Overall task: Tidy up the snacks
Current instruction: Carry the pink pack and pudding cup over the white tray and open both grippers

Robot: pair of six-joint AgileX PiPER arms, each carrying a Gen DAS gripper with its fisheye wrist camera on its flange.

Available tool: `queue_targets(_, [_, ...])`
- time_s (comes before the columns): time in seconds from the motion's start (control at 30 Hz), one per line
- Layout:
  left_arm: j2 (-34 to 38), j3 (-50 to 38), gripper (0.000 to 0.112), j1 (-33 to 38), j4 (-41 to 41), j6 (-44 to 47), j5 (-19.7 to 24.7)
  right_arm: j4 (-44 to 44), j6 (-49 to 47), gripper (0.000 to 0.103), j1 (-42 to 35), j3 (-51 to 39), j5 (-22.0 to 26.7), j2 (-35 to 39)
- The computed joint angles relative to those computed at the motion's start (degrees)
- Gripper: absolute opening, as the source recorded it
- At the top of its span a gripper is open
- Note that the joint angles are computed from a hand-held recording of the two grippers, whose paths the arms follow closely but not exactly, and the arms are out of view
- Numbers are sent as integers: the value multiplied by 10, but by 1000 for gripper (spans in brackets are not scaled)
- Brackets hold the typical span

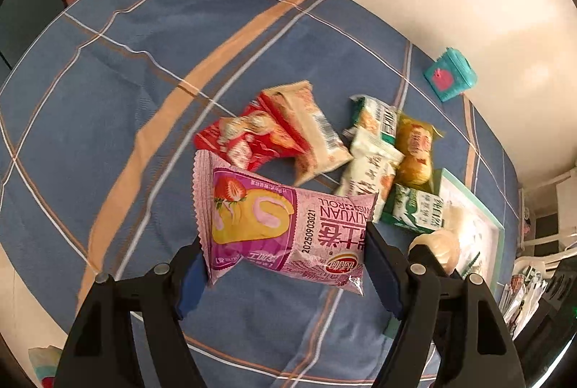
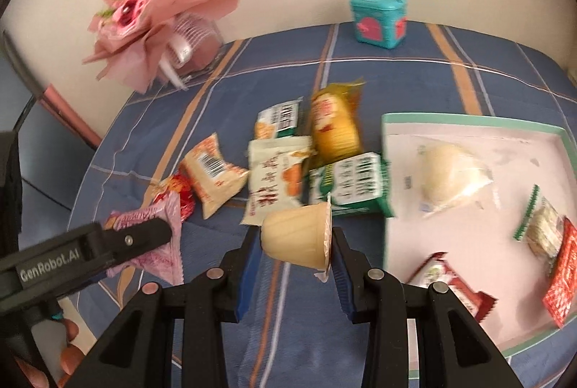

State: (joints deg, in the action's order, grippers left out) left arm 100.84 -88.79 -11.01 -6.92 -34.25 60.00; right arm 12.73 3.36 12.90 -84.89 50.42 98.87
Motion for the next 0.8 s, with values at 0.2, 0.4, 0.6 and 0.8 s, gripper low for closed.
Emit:
queue_targets(0.2, [21,-34,78,-45,12,-18,8,11,-13,40,-54,0,8,-14])
queue_targets(0.4, [43,-72,78,-88,24,-32,20,37,-29,40,-108,-3,12,-24])
queue_targets(0.6, [76,-126,78,-130,46,-41,45,73,-47,40,-173,0,19,-26])
queue_targets(0.8, [115,-195,78,-172,66,-37,72,90,-51,40,-233,-1,23,-20])
